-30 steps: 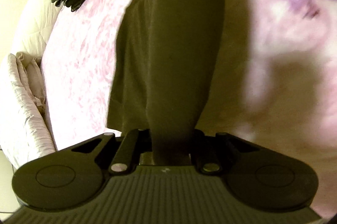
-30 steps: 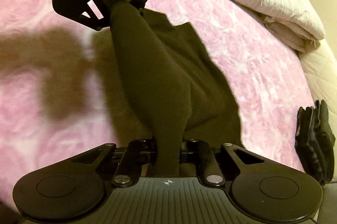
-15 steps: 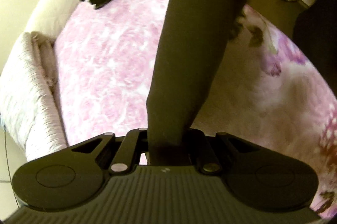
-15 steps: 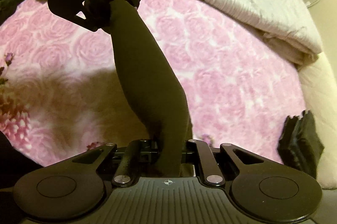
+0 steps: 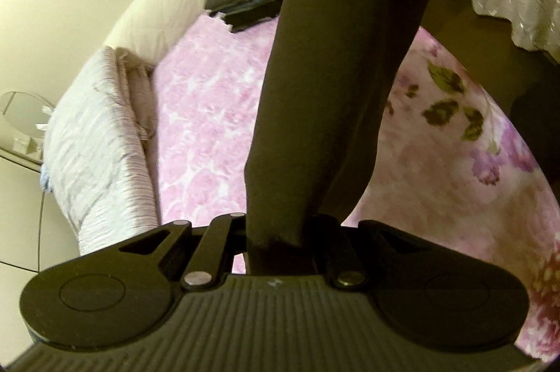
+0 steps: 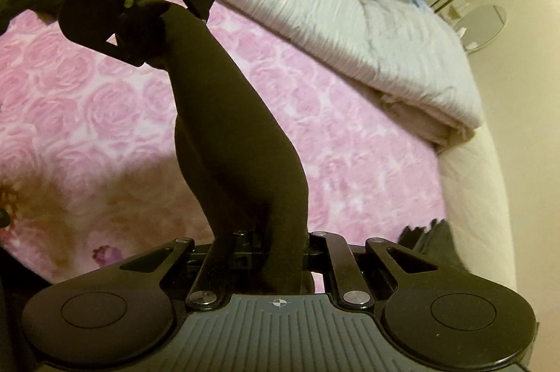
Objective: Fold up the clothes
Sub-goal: 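Carry the lifted shirt with both grippers toward the stack of dark clothes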
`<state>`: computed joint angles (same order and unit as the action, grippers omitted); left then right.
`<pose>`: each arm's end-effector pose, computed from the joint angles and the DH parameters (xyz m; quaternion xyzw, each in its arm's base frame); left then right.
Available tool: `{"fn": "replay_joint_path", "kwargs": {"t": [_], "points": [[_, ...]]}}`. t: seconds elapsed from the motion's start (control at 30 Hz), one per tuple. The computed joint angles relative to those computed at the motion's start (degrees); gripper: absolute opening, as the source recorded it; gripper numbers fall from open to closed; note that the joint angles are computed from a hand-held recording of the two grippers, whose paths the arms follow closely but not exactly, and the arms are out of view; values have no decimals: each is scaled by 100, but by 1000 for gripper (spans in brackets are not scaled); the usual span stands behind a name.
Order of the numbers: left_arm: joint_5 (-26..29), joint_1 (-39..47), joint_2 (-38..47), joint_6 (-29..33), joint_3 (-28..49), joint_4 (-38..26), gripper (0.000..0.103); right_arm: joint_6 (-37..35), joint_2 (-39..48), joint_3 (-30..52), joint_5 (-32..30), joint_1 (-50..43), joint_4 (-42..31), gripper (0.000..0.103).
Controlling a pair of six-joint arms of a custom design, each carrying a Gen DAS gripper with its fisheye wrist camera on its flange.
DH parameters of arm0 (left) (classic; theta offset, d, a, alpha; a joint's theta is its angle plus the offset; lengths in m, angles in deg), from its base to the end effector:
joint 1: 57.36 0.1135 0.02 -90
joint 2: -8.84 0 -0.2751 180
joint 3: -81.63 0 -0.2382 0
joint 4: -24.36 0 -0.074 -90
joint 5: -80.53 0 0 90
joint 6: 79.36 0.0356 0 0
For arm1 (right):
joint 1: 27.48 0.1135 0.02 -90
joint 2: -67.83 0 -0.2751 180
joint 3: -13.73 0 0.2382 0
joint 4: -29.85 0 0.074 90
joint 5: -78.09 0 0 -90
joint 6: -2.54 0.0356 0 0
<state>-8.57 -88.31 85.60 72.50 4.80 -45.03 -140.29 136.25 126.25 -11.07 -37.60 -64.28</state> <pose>0.2146 -0.1293 0.4125 0.6663 0.6300 0.0994 0.3864 0.1577 -0.0287 0.4511 -0.3399 0.8761 -0.1843 0.2879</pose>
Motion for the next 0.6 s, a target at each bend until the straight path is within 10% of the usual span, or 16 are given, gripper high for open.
{"fn": "replay_joint_path", "kwargs": {"t": [0.6], "points": [[-487, -905, -81, -329, 639, -456, 8, -580, -86, 1080, -470, -1087, -848, 10]]}}
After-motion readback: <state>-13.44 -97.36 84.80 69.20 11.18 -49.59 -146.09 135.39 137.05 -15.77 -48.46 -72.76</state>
